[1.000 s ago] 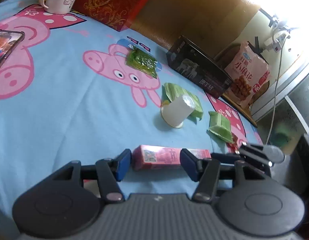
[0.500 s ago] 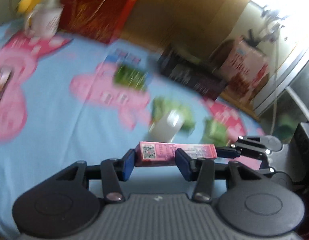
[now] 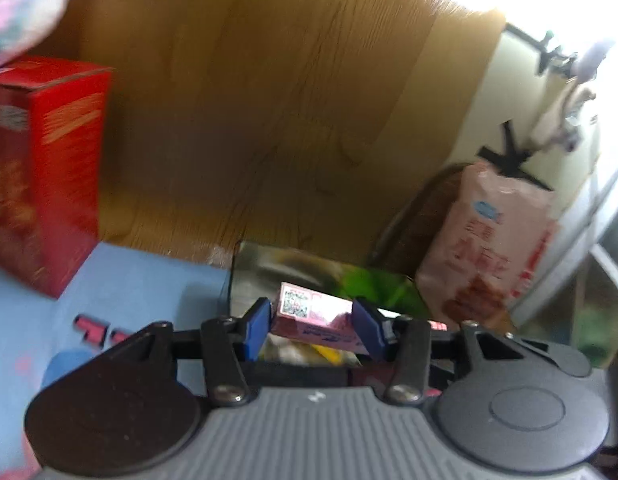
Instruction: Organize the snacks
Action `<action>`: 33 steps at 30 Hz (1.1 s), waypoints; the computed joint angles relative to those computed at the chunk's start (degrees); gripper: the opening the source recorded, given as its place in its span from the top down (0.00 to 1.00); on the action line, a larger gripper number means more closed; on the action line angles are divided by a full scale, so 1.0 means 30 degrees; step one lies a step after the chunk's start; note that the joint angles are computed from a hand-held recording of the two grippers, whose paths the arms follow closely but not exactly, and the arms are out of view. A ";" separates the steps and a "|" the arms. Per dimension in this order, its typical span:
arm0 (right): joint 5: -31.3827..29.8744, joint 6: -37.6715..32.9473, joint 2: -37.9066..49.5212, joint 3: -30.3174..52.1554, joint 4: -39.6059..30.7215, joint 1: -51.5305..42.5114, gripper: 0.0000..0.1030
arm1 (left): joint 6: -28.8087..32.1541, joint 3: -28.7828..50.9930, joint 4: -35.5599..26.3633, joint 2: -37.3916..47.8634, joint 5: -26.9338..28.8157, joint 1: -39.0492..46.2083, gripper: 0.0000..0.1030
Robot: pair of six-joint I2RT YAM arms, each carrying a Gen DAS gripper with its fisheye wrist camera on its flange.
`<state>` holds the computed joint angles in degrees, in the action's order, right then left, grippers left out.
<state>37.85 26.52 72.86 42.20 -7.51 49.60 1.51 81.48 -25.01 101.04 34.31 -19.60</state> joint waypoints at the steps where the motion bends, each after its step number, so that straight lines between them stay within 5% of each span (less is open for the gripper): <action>1: -0.0441 -0.0110 0.0230 -0.0159 0.0396 -0.0750 0.73 | -0.0116 0.0250 0.0364 0.0490 -0.0802 -0.0494 0.57; 4: -0.1254 -0.0248 0.1082 -0.0282 0.1130 -0.1940 0.71 | 0.0022 0.1022 0.0454 0.1745 -0.2999 -0.1613 0.48; 7: -0.0942 0.0214 0.1517 -0.0495 0.1789 -0.2033 0.57 | 0.0489 0.0176 0.1148 0.1345 -0.4285 -0.2040 0.43; 10: -0.0004 0.1169 -0.0012 -0.1567 0.1708 -0.1099 0.57 | 0.0604 -0.1382 0.1145 -0.0342 -0.2818 -0.1065 0.43; 13: 0.0383 0.3101 -0.2641 -0.2845 0.0531 0.0685 0.57 | 0.1344 -0.2588 -0.0531 -0.2342 0.0919 0.0985 0.43; 17: -0.0126 0.7513 -0.4607 -0.4031 -0.2090 0.4190 0.58 | 0.5759 -0.5113 -0.5220 -0.5098 0.5772 0.4176 0.41; 21: 0.0099 1.0726 -0.2992 -0.4076 -0.2732 0.7488 0.69 | 1.4104 -0.7068 -1.2513 -0.5572 0.8562 0.7392 0.41; 28: 0.1145 1.2498 0.0303 -0.1642 -0.3468 1.0762 0.73 | 2.1354 -1.0522 -1.6364 -0.4644 0.7179 1.2057 0.41; 33: 0.0106 1.1739 0.4094 0.1016 -0.2554 1.1974 0.70 | 2.2645 -0.9344 -1.7112 -0.2650 0.6421 1.5115 0.41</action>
<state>38.17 61.73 85.14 45.25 -15.18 85.53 69.45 53.45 -76.34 93.09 53.57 25.74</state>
